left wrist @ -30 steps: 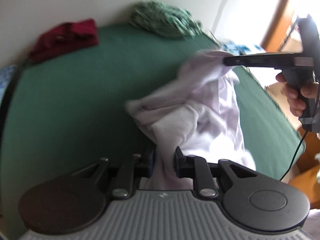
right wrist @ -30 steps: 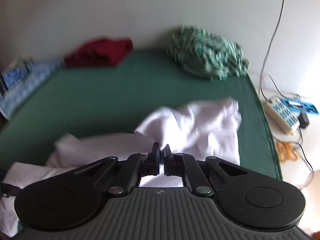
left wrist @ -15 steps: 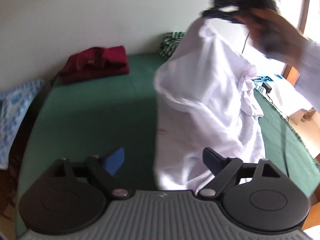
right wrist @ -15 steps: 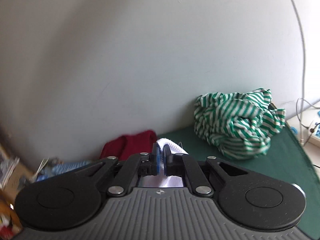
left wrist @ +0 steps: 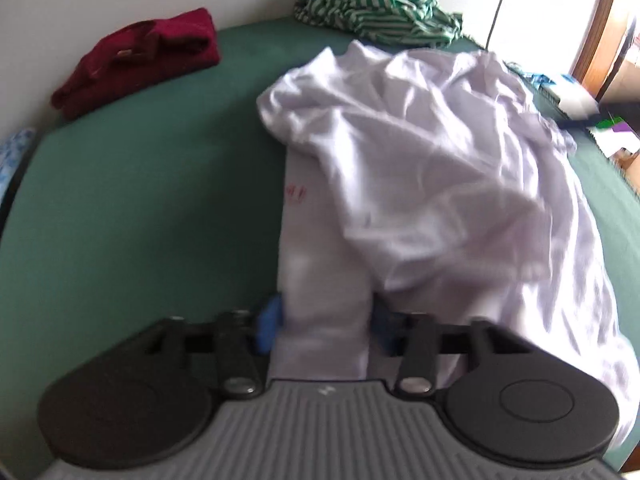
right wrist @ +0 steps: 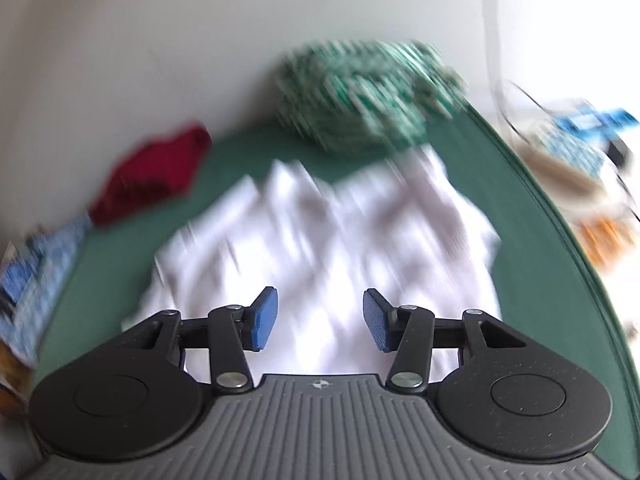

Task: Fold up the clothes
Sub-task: 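Lower the white shirt onto the table and open both grippers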

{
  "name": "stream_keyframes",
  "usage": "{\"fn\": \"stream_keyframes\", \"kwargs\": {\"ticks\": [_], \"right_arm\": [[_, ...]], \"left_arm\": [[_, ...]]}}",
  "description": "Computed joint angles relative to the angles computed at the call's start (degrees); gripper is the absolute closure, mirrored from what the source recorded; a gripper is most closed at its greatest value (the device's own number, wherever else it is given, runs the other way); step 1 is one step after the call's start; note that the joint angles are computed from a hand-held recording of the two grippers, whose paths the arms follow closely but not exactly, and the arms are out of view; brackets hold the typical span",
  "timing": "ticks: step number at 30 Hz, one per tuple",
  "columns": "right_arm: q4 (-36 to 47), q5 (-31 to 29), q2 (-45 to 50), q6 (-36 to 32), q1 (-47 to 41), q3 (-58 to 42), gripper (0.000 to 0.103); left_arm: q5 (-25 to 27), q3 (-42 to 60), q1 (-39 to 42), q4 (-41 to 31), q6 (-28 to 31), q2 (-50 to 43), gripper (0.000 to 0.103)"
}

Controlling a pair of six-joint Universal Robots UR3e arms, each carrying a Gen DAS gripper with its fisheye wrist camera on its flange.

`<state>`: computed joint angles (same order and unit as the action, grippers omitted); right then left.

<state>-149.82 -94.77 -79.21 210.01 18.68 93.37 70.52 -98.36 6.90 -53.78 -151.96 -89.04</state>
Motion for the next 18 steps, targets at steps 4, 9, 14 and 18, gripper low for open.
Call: {"fn": "stream_keyframes", "kwargs": {"ticks": [4, 9, 14, 18], "right_arm": [[2.58, -4.96, -7.94, 5.88, 4.98, 11.55, 0.052], [2.11, -7.85, -9.49, 10.8, 9.35, 14.39, 0.049], [0.84, -8.18, -6.23, 9.21, 11.43, 11.27, 0.039], [2.68, -7.62, -3.78, 7.34, 11.74, 8.56, 0.037]], "left_arm": [[4.53, 9.23, 0.04, 3.0, -2.27, -8.85, 0.087], [17.55, 23.69, 3.83, 7.43, -9.78, -19.35, 0.082], [6.74, 27.79, 14.56, -2.9, -10.55, -16.78, 0.068], [11.93, 10.18, 12.92, 11.93, -5.36, -6.77, 0.019]]}}
